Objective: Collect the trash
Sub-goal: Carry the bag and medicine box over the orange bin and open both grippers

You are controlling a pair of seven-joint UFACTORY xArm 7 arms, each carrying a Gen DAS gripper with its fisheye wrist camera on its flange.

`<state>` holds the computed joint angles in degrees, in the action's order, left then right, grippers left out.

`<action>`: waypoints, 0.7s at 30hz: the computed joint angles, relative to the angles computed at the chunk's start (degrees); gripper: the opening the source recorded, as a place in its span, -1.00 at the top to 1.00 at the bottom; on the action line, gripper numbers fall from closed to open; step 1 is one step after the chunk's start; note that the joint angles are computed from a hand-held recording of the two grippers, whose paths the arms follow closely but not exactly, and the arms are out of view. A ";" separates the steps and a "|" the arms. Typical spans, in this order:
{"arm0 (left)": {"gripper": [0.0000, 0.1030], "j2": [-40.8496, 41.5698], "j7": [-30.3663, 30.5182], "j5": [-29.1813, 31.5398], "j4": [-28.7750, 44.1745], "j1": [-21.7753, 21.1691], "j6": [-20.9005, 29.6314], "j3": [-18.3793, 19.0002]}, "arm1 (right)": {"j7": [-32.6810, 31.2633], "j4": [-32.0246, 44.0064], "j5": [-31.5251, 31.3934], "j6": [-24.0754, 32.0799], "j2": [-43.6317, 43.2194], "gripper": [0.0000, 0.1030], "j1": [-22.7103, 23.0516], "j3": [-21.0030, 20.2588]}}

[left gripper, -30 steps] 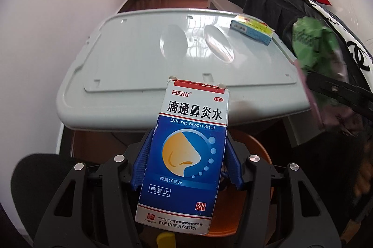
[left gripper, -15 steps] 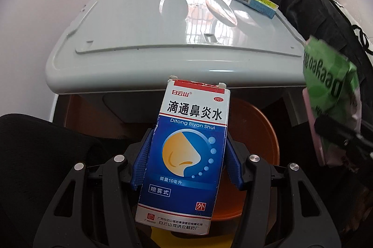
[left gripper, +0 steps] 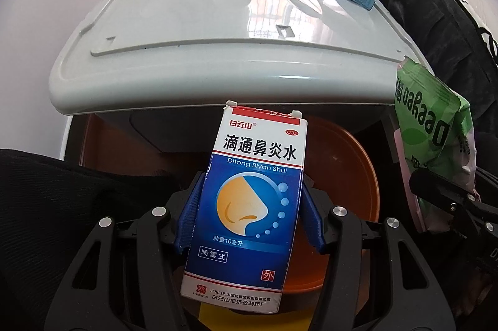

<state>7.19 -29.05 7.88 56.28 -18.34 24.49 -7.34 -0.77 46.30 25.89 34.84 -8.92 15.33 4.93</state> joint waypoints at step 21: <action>-0.71 -4.49 -1.36 -1.45 -4.43 1.46 -4.40 0.11 | -1.91 0.20 0.52 -1.15 -1.32 -0.46 -0.83 -0.32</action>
<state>2.70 -30.41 6.42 51.85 -16.88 20.09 -7.22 -2.68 46.51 26.41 33.69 -10.24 14.49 4.62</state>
